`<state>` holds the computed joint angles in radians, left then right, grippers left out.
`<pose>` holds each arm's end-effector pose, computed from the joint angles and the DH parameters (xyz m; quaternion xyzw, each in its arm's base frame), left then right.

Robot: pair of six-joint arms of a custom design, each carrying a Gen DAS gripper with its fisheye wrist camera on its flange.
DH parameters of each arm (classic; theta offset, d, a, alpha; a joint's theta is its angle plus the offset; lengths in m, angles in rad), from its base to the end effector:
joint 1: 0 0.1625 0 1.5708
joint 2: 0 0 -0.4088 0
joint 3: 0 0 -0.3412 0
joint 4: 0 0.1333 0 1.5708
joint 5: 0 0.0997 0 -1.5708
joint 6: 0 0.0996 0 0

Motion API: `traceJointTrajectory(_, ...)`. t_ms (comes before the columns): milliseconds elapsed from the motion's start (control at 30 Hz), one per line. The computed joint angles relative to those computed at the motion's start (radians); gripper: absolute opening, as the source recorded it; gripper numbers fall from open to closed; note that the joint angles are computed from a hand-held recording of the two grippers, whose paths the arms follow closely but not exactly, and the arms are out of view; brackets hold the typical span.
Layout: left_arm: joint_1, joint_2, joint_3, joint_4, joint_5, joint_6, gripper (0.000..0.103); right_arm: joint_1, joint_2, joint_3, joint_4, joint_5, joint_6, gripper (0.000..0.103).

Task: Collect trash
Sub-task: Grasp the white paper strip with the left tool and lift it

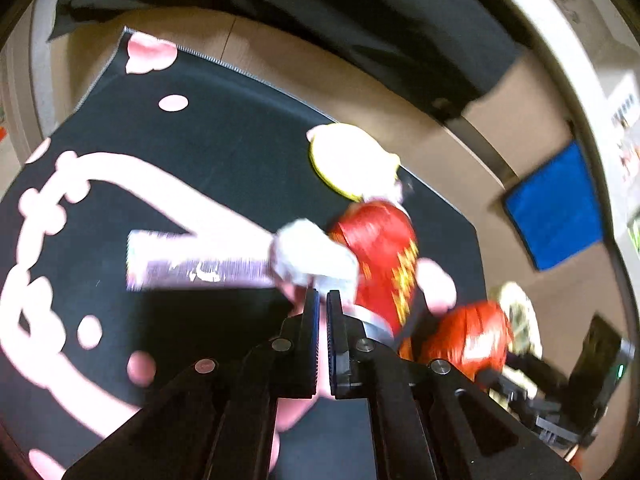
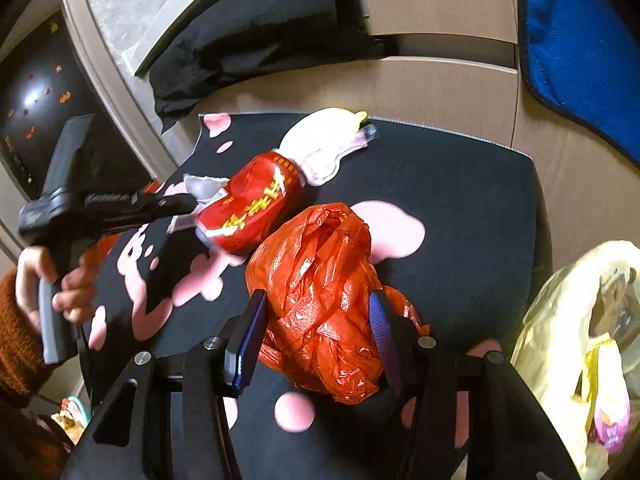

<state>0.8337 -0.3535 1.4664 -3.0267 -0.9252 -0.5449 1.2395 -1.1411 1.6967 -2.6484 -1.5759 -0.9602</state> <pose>-0.2972 -0.6149 -0.0434 0.0358 0.9353 -0.3166 0.1537 -0.0684 -0.6070 0.3175 0.2982 -0.9190 0.2046 0.1573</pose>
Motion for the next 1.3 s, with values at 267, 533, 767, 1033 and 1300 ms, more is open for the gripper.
traceJointTrajectory(267,-0.078,-0.037,0.147,-0.173,0.097,0.146,0.006,-0.010,-0.073,0.102,-0.136,0.059,-0.047,0.057)
traceJointTrajectory(533,0.028,-0.002,0.027,-0.226,0.020,0.151,0.037,-0.027,-0.098,0.117,-0.128,0.084,-0.029,0.060)
traceJointTrajectory(767,0.096,0.055,-0.157,0.076,0.070,0.164,0.039,-0.037,-0.119,0.170,-0.221,0.068,-0.080,0.060)
traceJointTrajectory(1033,0.049,-0.009,0.043,0.064,0.071,0.159,0.038,-0.042,-0.131,0.164,-0.204,0.100,-0.063,0.061)
traceJointTrajectory(1300,0.009,-0.066,0.218,-0.113,-0.050,0.137,0.038,-0.019,-0.144,0.218,-0.231,0.105,-0.116,0.060)
